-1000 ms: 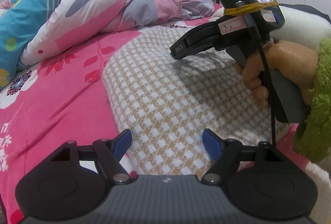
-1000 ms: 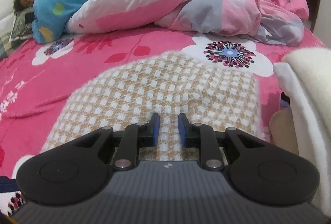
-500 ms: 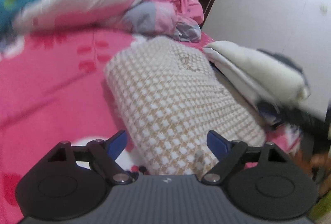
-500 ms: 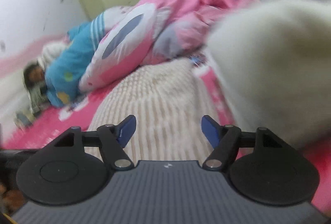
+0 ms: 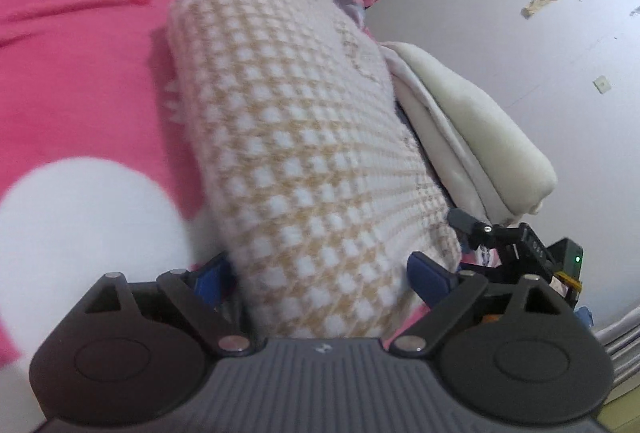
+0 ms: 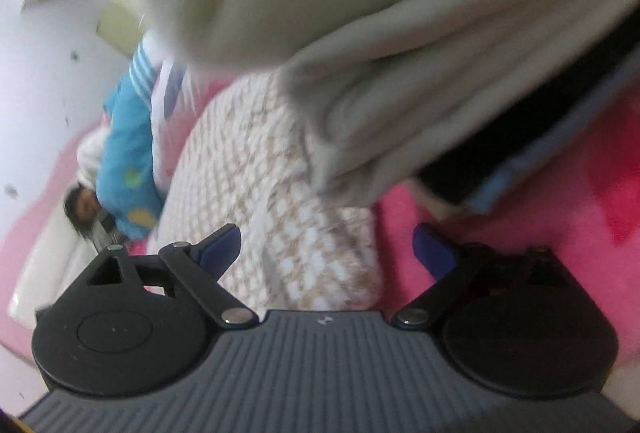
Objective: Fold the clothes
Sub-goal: 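Grasp the folded cardigan with the left gripper while the right gripper grasps it too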
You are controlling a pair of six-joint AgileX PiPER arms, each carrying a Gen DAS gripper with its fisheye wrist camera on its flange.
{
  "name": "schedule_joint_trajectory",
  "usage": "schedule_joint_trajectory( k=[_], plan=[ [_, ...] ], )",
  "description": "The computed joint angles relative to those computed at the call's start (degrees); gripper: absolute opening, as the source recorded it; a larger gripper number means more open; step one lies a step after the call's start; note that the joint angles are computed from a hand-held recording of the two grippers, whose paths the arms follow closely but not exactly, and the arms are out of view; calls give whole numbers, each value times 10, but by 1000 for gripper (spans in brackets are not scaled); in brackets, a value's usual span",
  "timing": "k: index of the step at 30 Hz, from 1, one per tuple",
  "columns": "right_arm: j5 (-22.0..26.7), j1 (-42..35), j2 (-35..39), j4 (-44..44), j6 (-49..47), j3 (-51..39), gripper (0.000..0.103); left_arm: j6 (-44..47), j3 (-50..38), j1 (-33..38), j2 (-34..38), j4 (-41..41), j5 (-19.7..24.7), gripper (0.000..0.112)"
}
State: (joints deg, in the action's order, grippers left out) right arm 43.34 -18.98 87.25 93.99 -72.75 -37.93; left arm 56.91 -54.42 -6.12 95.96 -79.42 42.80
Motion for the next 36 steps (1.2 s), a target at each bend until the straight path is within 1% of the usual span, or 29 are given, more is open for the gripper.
schedule_joint_trajectory(
  k=[1,2,3,4,5,7,10,13,16,18,20,21,22,23,25,28,30,33,36],
  plan=[
    [9,8,5,-5,7,-7,91,6,0,-5,1,-6,0,92],
    [35,12,15,-6,15,-14,89,9,1,-6,-2,-5,2,92],
    [41,24,16,-2,18,-16,89,17,4,-5,-6,-3,7,91],
    [35,44,13,4,22,-17,89,23,7,-3,-11,0,12,90],
    [5,67,-1,-5,23,-19,86,28,11,2,-16,3,17,87],
    [-31,99,-20,-6,27,-18,81,31,14,16,-20,7,35,83],
    [-26,110,-37,-24,71,-27,80,40,16,39,-30,5,61,81],
    [-19,126,-59,-71,124,-37,81,60,25,70,-50,3,86,81],
    [-29,171,-78,-102,174,-48,81,72,27,121,-56,15,125,82],
    [-25,194,-88,-93,178,-39,81,67,19,151,-45,25,148,82],
    [-27,213,-82,-70,158,-28,83,48,14,176,-26,36,167,82],
    [-35,216,-83,-64,154,-19,83,37,11,184,-16,40,174,82],
    [-40,213,-84,-66,160,-11,83,33,12,192,-11,40,180,82],
    [-29,197,-86,-68,167,0,82,39,18,200,-10,35,185,82],
    [38,127,-92,-63,169,28,82,58,32,224,-14,25,207,82],
    [104,21,-121,-66,167,67,82,88,44,270,-17,11,241,83],
    [132,-42,-128,-51,151,93,83,97,41,283,-16,-3,245,85],
    [139,-79,-102,-23,127,101,83,64,-5,252,4,-1,213,85],
    [112,-41,-65,18,92,78,83,29,-49,219,31,15,186,85]
  ],
)
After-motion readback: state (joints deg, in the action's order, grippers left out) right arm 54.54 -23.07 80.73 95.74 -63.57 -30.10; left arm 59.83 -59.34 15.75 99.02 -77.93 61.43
